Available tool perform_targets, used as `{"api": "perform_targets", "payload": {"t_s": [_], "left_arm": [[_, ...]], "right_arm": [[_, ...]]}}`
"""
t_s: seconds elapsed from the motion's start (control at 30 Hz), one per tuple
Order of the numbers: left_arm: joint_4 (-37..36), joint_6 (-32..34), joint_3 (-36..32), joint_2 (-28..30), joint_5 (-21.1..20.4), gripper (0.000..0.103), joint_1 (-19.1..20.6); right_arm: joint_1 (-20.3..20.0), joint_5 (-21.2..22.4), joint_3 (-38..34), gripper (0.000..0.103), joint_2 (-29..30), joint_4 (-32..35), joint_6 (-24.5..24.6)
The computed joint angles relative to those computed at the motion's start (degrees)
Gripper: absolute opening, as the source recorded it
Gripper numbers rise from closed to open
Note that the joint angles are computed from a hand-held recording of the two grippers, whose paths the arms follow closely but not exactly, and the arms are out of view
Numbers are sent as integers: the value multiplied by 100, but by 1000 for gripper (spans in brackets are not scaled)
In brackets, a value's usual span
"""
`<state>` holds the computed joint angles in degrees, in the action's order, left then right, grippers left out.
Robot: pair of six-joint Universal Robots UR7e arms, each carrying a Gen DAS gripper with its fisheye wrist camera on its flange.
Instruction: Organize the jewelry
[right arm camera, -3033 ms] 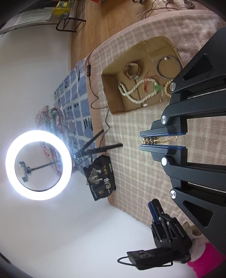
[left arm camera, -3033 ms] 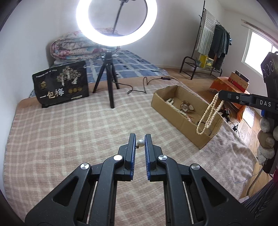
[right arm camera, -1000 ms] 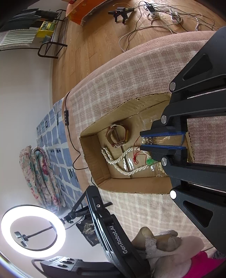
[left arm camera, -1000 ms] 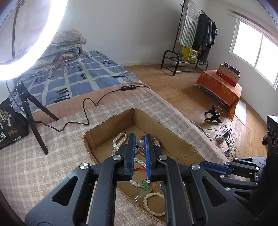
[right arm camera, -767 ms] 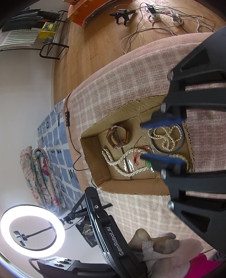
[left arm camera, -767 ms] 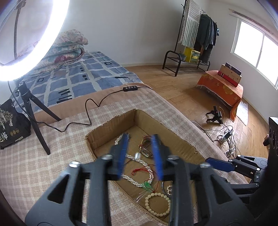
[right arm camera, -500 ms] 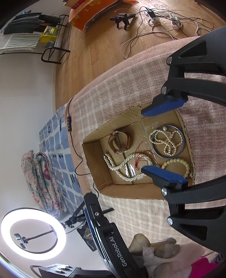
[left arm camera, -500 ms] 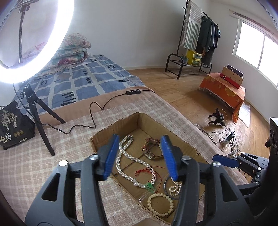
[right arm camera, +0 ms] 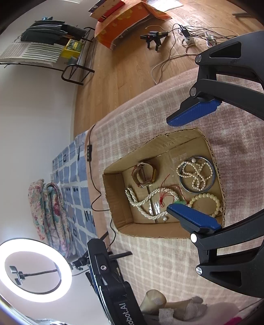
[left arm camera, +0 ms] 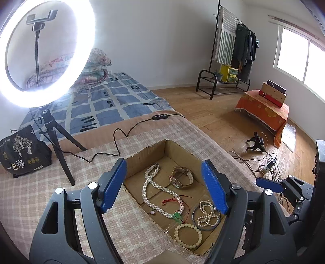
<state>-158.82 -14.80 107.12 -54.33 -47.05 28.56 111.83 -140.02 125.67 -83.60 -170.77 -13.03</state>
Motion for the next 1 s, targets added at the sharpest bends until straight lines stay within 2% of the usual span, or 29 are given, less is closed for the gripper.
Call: {"api": "perform_targets", "payload": {"t_s": [0.33, 0.57, 0.63, 1.0], "left_arm": [[191, -143, 228, -394, 284, 78, -286], [379, -350, 537, -853, 517, 79, -567], [509, -502, 624, -1018, 529, 84, -640], [1141, -1143, 1287, -2002, 981, 93, -1246]], "right_arm": [[329, -284, 38, 78, -69, -340, 75], [733, -723, 51, 79, 20, -835, -81], [887, -870, 59, 79, 57, -1016, -173], [1651, -1452, 102, 80, 244, -1858, -564]]}}
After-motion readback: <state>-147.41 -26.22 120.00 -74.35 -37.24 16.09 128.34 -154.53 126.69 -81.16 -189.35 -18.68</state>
